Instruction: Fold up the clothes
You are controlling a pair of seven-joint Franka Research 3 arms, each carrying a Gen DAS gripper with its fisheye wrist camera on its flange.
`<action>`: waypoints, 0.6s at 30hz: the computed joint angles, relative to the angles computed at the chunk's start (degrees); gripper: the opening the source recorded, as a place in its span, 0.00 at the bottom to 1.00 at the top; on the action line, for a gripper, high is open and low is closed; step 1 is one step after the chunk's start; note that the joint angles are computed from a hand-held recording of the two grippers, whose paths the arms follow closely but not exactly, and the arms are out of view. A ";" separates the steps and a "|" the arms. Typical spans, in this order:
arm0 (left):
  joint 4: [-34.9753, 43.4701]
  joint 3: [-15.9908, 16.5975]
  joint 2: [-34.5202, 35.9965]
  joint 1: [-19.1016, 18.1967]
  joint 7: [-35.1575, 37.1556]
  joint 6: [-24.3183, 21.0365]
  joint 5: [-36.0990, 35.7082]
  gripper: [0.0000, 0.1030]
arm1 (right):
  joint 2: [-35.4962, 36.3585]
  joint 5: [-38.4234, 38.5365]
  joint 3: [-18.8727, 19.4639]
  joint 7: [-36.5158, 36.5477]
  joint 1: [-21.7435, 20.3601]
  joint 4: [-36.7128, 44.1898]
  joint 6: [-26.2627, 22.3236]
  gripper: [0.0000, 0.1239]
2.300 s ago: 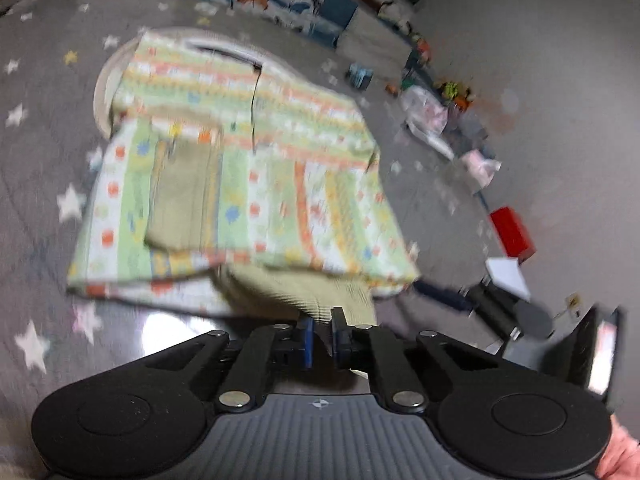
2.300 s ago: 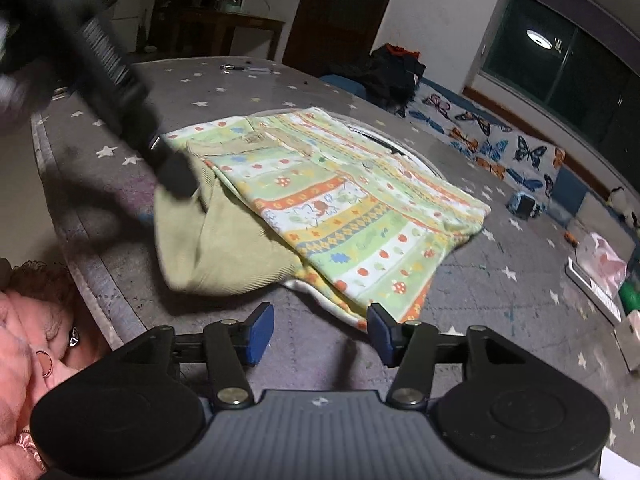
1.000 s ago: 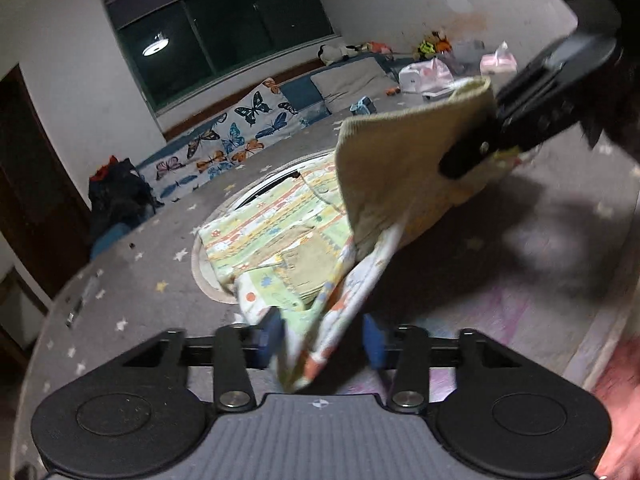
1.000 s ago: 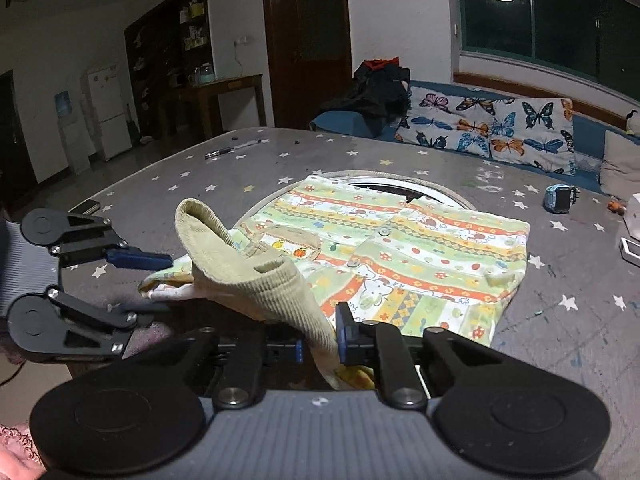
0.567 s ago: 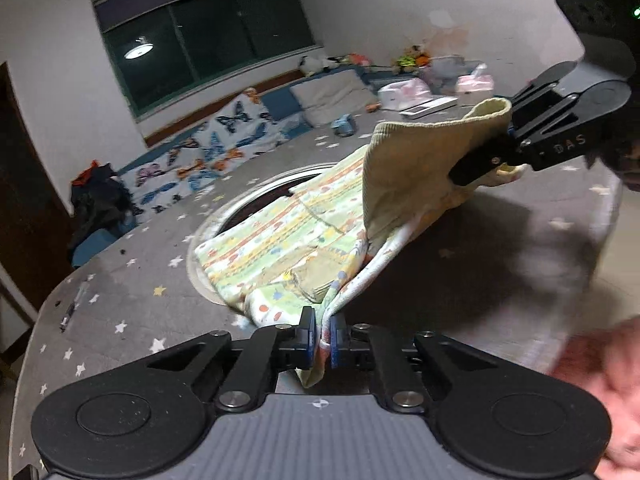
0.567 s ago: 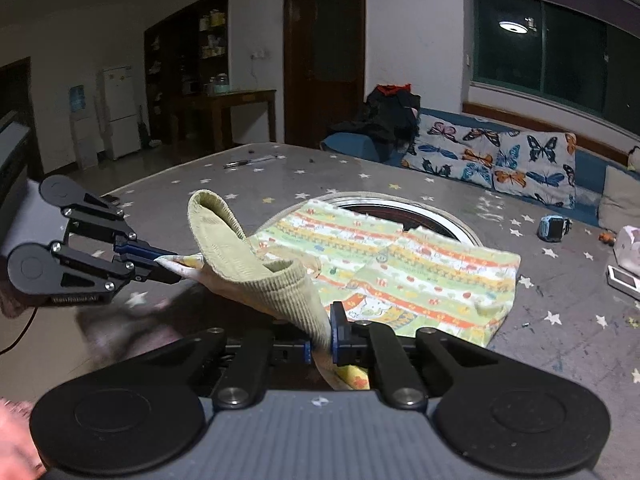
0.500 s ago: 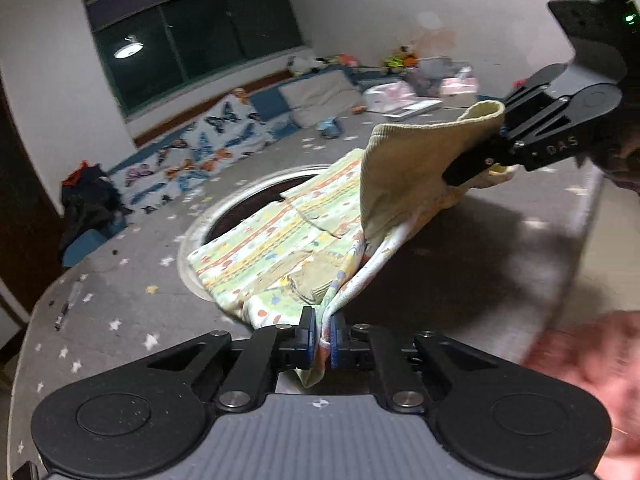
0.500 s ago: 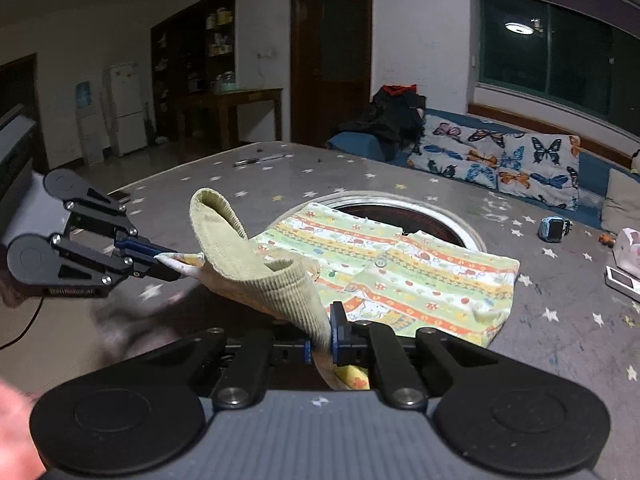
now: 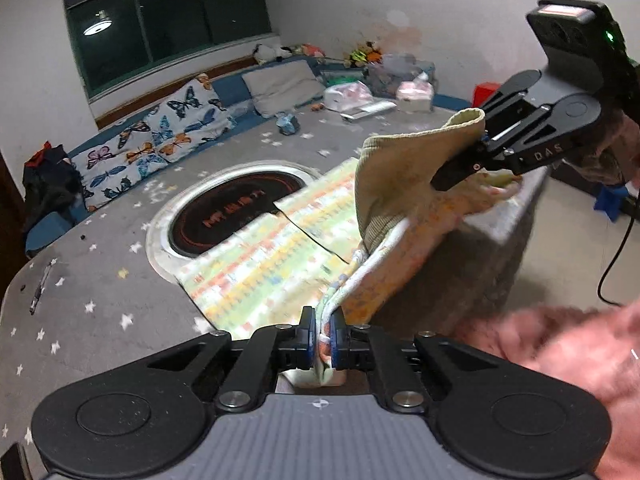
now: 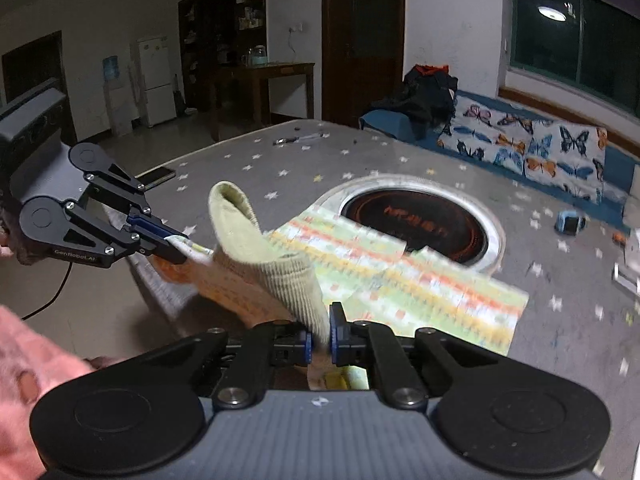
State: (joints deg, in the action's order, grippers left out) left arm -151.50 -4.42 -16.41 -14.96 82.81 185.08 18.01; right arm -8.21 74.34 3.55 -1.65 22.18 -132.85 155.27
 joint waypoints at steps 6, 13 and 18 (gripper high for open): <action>8.69 16.27 7.91 -14.12 7.31 -0.81 -8.51 0.07 | 10.36 -8.76 0.79 7.20 -1.82 12.86 -1.43 0.06; 23.84 21.01 20.52 -18.47 26.75 -8.91 -35.96 0.07 | 26.16 -22.66 2.93 20.69 -4.19 30.56 -1.39 0.06; 31.36 18.17 27.67 -13.23 23.98 -13.48 -36.67 0.08 | 34.94 -27.75 4.44 29.52 -5.24 38.82 -0.49 0.06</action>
